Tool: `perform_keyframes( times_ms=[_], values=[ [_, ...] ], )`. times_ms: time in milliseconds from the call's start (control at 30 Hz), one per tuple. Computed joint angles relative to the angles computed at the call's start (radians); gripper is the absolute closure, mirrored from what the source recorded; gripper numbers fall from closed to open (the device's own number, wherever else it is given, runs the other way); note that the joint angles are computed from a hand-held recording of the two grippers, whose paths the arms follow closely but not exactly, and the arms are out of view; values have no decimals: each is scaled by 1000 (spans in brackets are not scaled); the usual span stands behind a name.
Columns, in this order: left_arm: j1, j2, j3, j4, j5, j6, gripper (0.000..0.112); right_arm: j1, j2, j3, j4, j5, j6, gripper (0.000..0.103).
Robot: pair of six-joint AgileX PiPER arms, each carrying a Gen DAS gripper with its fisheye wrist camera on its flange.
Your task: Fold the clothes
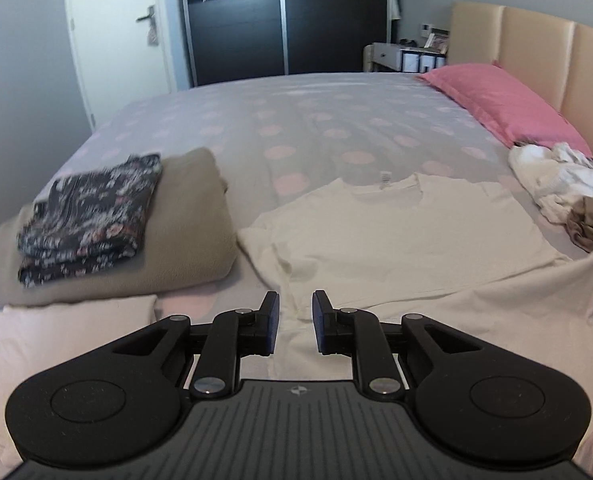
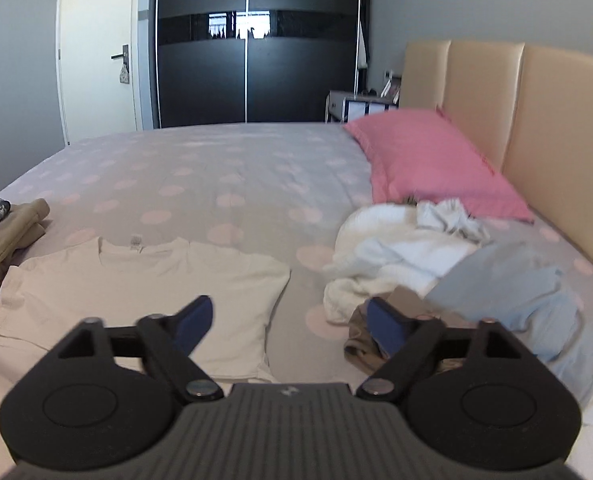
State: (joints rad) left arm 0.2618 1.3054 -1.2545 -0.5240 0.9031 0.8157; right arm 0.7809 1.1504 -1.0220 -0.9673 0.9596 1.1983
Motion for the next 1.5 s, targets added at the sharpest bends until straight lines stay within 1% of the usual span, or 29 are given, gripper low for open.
perform_keyframes(
  times_ms=[67, 167, 300, 400, 500, 533, 600, 667, 800, 900, 967, 1033, 1200, 1267, 1400, 1500],
  values=[
    [-12, -30, 18, -9, 10, 23, 97, 44, -9, 5, -1, 4, -26, 17],
    [-20, -79, 63, -42, 30, 114, 97, 102, -21, 25, 41, -24, -148, 18],
    [-62, -162, 157, -20, 27, 210, 97, 235, 0, 50, 78, 0, -290, 18],
    [-105, -218, 228, 13, 36, 285, 97, 315, 26, 56, 160, 12, -457, 18],
    [-140, -263, 297, 43, 86, 399, 97, 443, 38, 112, 107, 41, -552, 17],
    [-151, -275, 319, 57, 104, 432, 97, 486, 43, 130, 109, 53, -612, 17],
    [-174, -310, 372, 93, 122, 494, 97, 520, 46, 153, 151, 61, -726, 17],
    [-185, -356, 438, 125, 124, 560, 96, 557, 45, 183, 186, 71, -793, 17],
    [-156, -439, 554, 192, 128, 683, 95, 613, 36, 232, 259, 103, -906, 18],
    [-108, -511, 637, 218, 77, 807, 93, 685, 28, 284, 251, 157, -972, 18],
    [-49, -557, 688, 204, 41, 927, 82, 718, 37, 317, 241, 199, -1016, 18],
    [-24, -596, 732, 196, -1, 1019, 80, 726, 49, 342, 232, 223, -1048, 18],
    [-62, -622, 775, 292, -32, 1044, 77, 679, 41, 337, 244, 230, -1060, 19],
    [-43, -638, 804, 279, -72, 1111, 74, 685, 37, 350, 236, 239, -1050, 19],
    [-62, -649, 841, 280, -137, 1131, 74, 690, 12, 398, 217, 246, -1051, 19],
    [-71, -667, 889, 255, -215, 1196, 73, 713, -24, 452, 189, 258, -1070, 19]
  ],
)
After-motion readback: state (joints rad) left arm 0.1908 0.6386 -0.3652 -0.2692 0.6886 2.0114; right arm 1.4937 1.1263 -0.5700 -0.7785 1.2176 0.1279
